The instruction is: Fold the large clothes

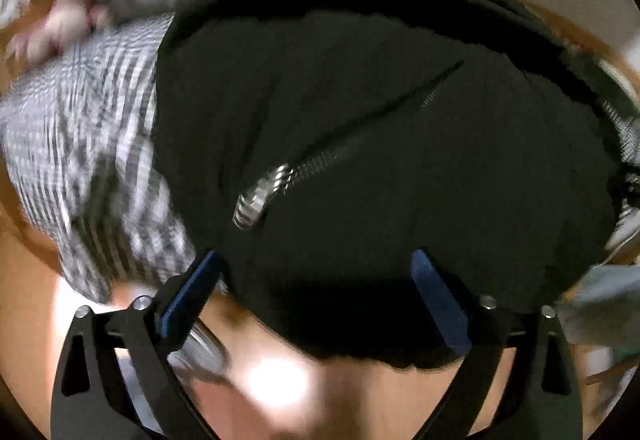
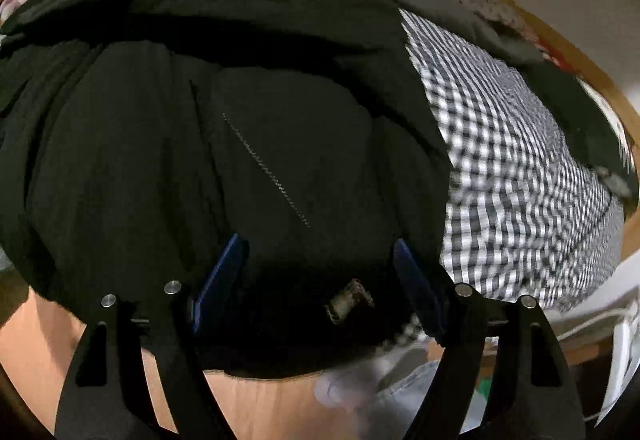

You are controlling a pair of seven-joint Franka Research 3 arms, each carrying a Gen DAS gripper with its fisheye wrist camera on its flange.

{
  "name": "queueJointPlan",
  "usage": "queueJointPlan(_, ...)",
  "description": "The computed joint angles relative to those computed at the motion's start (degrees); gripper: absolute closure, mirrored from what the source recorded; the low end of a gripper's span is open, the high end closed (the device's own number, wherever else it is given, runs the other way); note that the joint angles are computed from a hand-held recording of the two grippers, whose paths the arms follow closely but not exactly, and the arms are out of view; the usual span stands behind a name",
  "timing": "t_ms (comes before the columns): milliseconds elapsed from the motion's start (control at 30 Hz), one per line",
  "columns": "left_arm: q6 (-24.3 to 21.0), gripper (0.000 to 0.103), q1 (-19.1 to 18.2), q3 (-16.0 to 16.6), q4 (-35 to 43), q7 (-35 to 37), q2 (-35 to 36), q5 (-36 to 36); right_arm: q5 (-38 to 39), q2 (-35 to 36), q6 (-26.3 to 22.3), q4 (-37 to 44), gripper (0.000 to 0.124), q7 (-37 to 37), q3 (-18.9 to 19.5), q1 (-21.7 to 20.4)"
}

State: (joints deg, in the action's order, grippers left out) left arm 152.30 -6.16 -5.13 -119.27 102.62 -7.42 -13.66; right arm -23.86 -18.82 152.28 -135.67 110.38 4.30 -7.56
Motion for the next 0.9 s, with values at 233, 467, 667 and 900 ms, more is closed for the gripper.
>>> queueJointPlan(233,-4.4,0.006,-2.35,7.96,-3.02,28.7,1.05,-45.34,7.85,-7.1,1.47,-10.76,0.035,-7.19,-1.73,1.55)
queueJointPlan(467,-14.45,0.006,3.02,5.94,2.68,38.96,9.28,-62.1,17.14,-8.99,3.82,-16.51,0.035,-10.95,-3.54,1.32)
queueJointPlan(667,-22.89,0.006,8.75,3.08,2.59,39.42,10.87,-65.29,28.9,-10.62,10.43,-21.22,0.035,-21.78,-11.59,7.39)
queueJointPlan(900,-33.31,0.049,13.32,1.76,1.23,31.86,9.58,-66.05,39.27,-11.06,10.84,-21.57,0.033,-28.32,-13.53,9.63)
